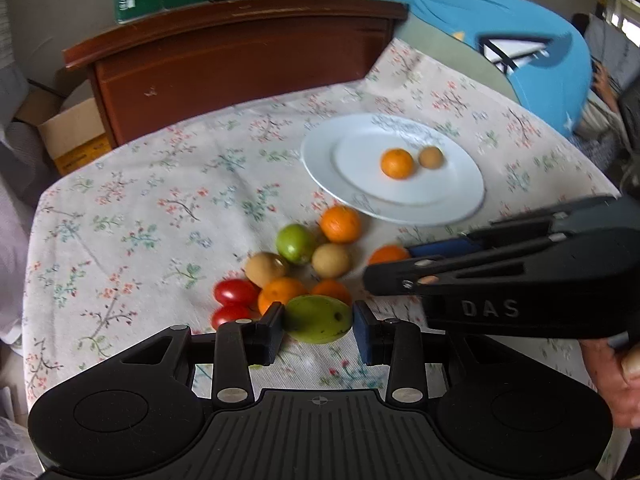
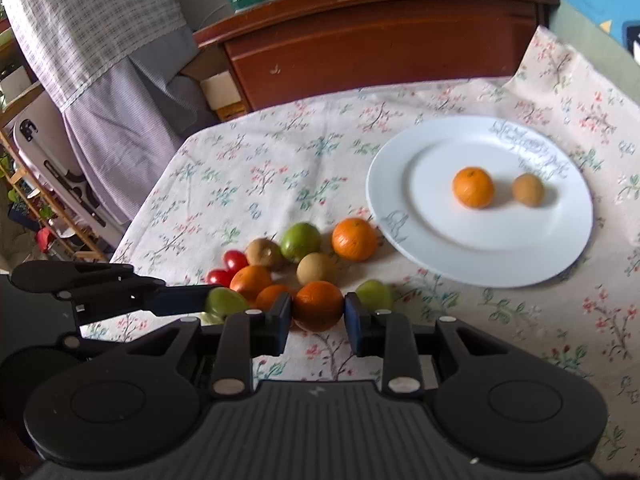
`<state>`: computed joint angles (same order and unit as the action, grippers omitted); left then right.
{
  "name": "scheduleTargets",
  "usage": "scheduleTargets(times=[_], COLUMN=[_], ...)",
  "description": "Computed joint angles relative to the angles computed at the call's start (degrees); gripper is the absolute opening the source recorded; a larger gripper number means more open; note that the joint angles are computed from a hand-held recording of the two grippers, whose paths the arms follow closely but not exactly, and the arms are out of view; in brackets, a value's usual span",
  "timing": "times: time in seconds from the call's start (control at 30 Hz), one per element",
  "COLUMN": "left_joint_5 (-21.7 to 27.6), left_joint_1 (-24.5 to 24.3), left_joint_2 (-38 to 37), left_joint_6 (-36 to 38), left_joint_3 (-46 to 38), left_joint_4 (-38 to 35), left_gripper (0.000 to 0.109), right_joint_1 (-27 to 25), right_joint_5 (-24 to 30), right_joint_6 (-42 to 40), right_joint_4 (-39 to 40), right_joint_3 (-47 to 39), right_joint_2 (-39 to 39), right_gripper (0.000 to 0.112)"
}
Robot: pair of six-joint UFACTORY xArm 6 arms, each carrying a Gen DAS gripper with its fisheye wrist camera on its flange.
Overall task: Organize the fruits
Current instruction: 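Grasp a green mango-like fruit with the left gripper while the right holds the tangerine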
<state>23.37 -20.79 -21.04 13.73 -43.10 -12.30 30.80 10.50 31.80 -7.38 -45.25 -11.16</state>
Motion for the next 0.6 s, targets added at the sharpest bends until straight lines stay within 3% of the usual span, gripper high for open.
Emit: scheduleTargets(times=[0.33, 0.6], left_joint_5=[-3.22, -5.54], left_joint_1=[0.89, 1.61], left_joint_2=[1.56, 4.47], left_joint_6=[-6.37, -14.77], left_joint_3=[-1.46, -4.15], left_joint_4=[3.55, 8.47], left_gripper=[0.034, 0.034], right_joint_1=[-3.48, -3.82], right_joint_5=[-0.66, 2.16], right_joint_6=[14.49, 20.04], right_joint_4=[-12.59, -18.82], right_joint_3=[0.48, -0.70], right_joint_2=[-1.32, -1.15], right_gripper=[0.028, 0.028])
